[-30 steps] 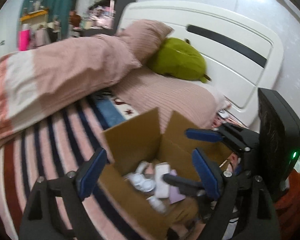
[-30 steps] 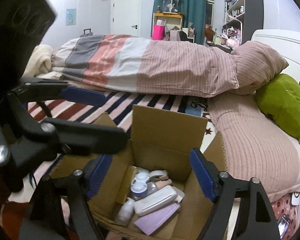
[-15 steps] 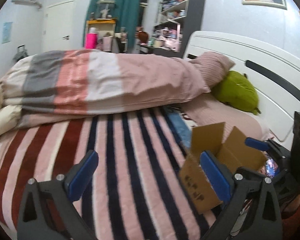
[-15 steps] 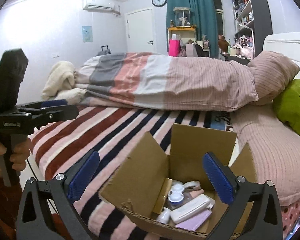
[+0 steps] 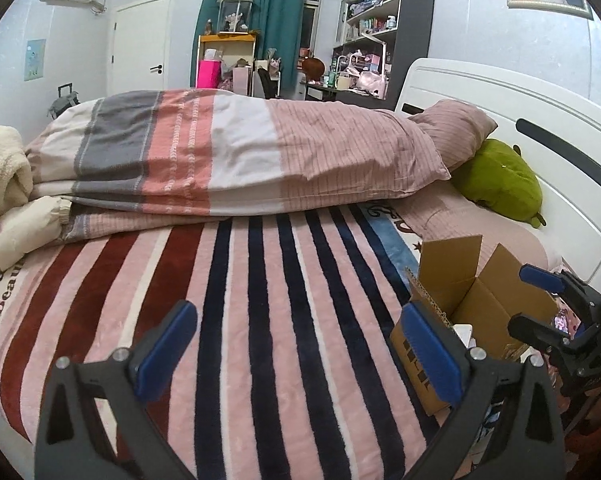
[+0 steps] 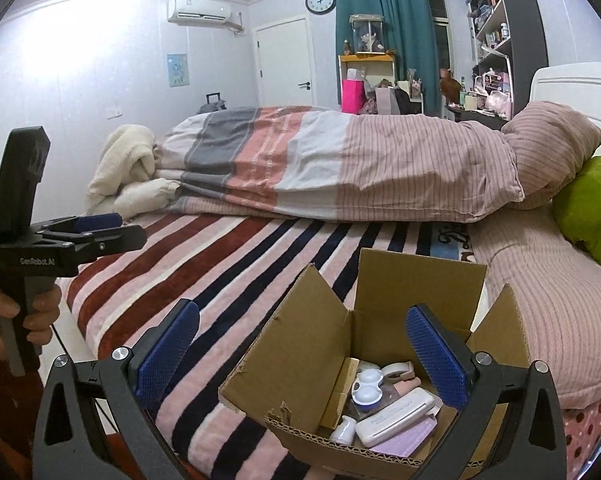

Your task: Organize rigid objects

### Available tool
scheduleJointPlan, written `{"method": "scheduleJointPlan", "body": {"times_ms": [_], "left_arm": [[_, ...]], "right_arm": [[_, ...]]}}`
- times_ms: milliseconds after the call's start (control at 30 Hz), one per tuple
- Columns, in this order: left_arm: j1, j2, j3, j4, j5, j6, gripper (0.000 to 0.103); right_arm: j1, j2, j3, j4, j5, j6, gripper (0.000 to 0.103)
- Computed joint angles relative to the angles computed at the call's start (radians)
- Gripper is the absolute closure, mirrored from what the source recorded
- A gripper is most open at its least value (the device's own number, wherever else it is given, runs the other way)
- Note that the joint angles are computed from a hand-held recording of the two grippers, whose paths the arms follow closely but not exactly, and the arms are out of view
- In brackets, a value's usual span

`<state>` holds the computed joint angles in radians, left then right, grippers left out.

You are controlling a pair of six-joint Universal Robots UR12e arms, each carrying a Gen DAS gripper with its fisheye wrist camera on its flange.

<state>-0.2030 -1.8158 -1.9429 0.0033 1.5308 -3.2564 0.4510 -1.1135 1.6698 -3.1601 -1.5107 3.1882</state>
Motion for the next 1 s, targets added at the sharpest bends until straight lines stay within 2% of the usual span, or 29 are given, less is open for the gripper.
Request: {"method": "scheduleJointPlan", "body": {"times_ms": [1000], "left_arm": [[-0.003, -0.004, 0.001, 0.002, 0.047, 0.016, 0.002]], "right_arm": [[0.003, -0.005, 0.0, -0.004, -0.02, 0.035, 0.0]]}}
